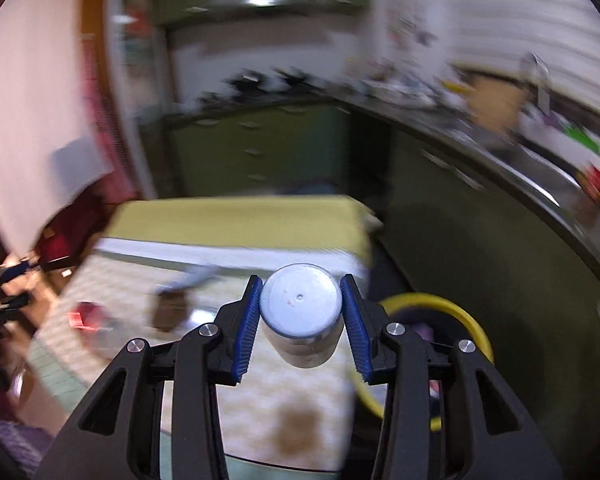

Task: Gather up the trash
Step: 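Lift the white bottle and drop it into the bin with the right gripper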

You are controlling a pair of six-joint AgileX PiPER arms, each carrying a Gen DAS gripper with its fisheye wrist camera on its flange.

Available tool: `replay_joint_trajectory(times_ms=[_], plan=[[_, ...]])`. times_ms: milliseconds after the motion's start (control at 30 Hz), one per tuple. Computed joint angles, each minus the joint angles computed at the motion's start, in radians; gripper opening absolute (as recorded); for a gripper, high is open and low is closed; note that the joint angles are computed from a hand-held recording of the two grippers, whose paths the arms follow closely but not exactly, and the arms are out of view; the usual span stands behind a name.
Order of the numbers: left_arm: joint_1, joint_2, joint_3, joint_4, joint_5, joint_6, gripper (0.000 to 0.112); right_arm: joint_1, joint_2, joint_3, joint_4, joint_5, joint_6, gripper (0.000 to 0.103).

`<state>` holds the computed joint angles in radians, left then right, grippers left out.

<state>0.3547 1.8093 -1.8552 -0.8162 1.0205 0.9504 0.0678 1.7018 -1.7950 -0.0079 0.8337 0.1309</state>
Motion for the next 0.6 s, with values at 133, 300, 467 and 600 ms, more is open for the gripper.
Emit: replay_joint_trajectory(times_ms=[133,300,467,600], plan=[[-0.023,0.014,-0.013,0.015,0.007,-0.011,0.096,-0.125,0.082,0.014,0.002,0.020,0.025,0.040],[-0.038,0.028,-0.025,0.031,0.018,-0.020,0.096,-0.265,0.236,-0.027,0.024,0.041,0.025,0.040],[-0.048,0.044,-0.035,0.033,0.053,-0.024,0.096,-0.327,0.323,-0.048,0.042,0.010,0.033,0.051],[-0.070,0.043,-0.021,0.041,0.069,-0.013,0.096,-0.302,0.260,0.036,0.050,-0.044,0.043,0.051]])
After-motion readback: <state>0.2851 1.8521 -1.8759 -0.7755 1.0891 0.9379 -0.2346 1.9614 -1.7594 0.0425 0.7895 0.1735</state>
